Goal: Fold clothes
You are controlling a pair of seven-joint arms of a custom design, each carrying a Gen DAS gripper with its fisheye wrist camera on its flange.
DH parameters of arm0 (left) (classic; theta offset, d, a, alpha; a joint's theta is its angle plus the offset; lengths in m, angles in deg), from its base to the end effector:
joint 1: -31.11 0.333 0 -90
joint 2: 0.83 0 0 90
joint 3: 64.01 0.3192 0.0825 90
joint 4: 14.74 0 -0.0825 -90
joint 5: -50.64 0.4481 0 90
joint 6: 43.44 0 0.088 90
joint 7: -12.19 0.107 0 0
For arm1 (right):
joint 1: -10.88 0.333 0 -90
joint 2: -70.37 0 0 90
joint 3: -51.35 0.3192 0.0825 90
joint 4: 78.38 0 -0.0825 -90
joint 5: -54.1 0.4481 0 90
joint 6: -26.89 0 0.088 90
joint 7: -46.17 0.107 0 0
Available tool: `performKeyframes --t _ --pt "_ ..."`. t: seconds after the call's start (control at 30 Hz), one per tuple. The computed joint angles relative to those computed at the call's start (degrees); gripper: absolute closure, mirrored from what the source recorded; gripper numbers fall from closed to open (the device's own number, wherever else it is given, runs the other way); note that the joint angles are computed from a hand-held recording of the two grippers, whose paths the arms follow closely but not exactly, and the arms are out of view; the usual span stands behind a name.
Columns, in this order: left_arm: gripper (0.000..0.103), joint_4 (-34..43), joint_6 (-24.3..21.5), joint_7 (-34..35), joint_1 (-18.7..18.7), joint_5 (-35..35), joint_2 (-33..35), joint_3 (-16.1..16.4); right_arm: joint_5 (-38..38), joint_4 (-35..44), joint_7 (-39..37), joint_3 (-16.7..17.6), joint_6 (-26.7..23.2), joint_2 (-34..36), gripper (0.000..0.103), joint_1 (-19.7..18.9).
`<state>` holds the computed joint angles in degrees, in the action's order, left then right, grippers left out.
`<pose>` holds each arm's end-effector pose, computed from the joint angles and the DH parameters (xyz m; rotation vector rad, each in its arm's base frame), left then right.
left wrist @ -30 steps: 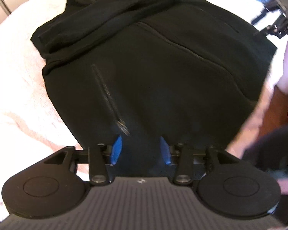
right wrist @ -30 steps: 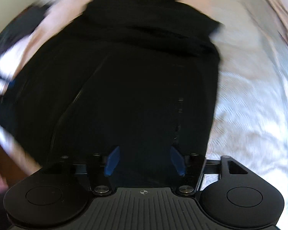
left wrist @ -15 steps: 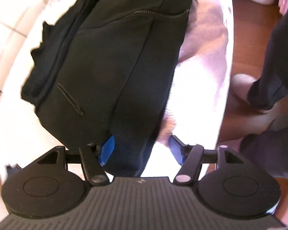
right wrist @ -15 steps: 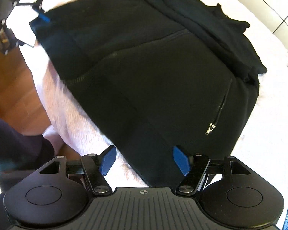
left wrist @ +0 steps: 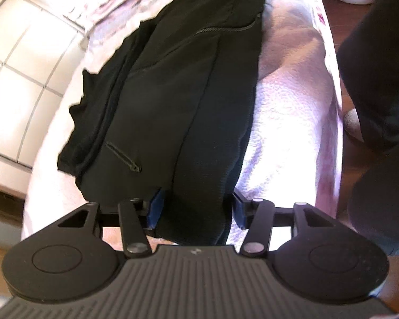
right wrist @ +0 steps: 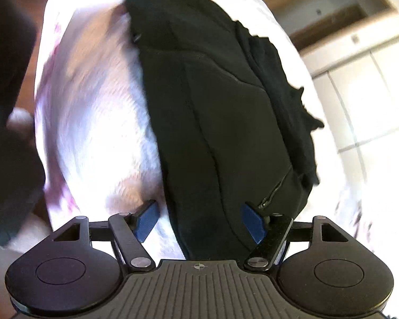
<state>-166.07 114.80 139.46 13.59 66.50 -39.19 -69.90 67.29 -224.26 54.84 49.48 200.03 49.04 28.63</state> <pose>0.4072 -0.1910 0.5191 -0.3416 2.3239 -0.3310 0.4992 0.1238 0.4675 -2.6127 0.1223 -1.1051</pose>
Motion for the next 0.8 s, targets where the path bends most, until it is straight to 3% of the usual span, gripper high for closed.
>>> performKeyframes --t 0.17,0.3,0.43,0.5,0.53,0.57,0.6,0.67,0.8 --pt "0.050 -4.0 7.6 -1.6 1.6 2.3 -1.3 -0.9 10.4 -1.0 -12.3 -16.2 10.2 2.4 0.032 17.5" --pt "0.051 -6.6 12.4 -3.1 2.6 4.6 -2.4 -1.3 11.3 -0.9 -12.9 -29.1 15.0 1.4 0.032 30.9" --pt "0.058 -8.4 14.6 -5.2 4.1 6.9 -4.0 -2.8 8.1 -0.7 -10.1 -36.0 18.9 0.9 0.032 37.5" --pt "0.065 -9.2 16.1 -7.1 5.8 8.2 -4.5 -4.3 7.2 -0.8 -8.4 -35.7 19.9 1.3 0.037 37.1" --pt "0.067 -9.4 16.9 -8.4 7.1 9.0 -4.6 -5.5 6.9 -1.0 -7.7 -34.9 20.2 1.6 0.047 36.3" --pt "0.068 -9.6 17.7 -9.7 8.2 9.7 -4.8 -6.7 7.1 -1.3 -7.2 -32.5 20.5 2.3 0.049 34.0" --pt "0.068 -9.8 18.4 -11.1 9.3 10.5 -5.0 -7.8 6.8 -1.7 -7.2 -30.5 21.0 2.9 0.049 32.1" --pt "0.068 -10.2 22.1 -10.8 10.0 12.7 -4.0 -7.6 4.3 -2.9 -7.0 -30.2 23.6 3.8 0.049 31.8" --pt "0.064 -10.5 26.3 -15.3 17.1 14.7 -4.7 -14.1 1.3 -3.6 -5.0 -28.0 29.9 7.2 0.049 29.8"
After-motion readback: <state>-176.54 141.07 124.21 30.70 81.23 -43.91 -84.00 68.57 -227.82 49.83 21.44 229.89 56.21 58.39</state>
